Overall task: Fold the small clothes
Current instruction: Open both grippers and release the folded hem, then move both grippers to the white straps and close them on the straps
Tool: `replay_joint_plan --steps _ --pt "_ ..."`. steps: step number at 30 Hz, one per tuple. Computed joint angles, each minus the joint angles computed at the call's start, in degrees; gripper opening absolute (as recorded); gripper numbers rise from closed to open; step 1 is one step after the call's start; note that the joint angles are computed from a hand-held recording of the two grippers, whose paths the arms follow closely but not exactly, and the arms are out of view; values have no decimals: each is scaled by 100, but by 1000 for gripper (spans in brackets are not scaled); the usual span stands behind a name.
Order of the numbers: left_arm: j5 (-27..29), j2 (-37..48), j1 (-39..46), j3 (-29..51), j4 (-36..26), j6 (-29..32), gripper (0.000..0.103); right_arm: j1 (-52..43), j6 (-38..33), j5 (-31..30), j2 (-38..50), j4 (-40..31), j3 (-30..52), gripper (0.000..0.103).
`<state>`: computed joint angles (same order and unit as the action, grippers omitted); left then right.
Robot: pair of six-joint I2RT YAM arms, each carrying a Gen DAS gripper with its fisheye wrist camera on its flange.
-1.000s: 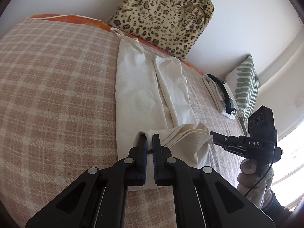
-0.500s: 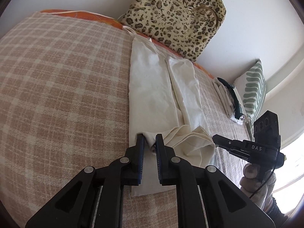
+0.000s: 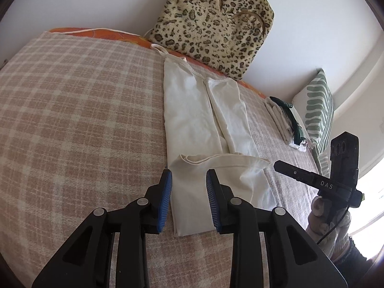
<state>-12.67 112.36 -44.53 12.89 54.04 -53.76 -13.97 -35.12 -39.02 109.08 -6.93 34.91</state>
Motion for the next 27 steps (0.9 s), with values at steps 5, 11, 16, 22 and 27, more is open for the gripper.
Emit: replay_joint_plan --steps 5,11,16,22,27 --pt "-69 71 -151 377 -391 267 28 626 -444 -114 -437 370 -642 30" --pt "259 712 192 990 -671 399 28 1719 -28 731 -248 1736 -1132 30" --pt "182 821 344 1090 -677 475 27 1836 454 1481 75 2488 -1024 30" --pt "-4 706 505 952 -724 365 28 1522 536 1563 22 2230 -816 30" --pt "-65 477 691 677 -563 342 28 1081 568 1171 -129 1558 -474 33"
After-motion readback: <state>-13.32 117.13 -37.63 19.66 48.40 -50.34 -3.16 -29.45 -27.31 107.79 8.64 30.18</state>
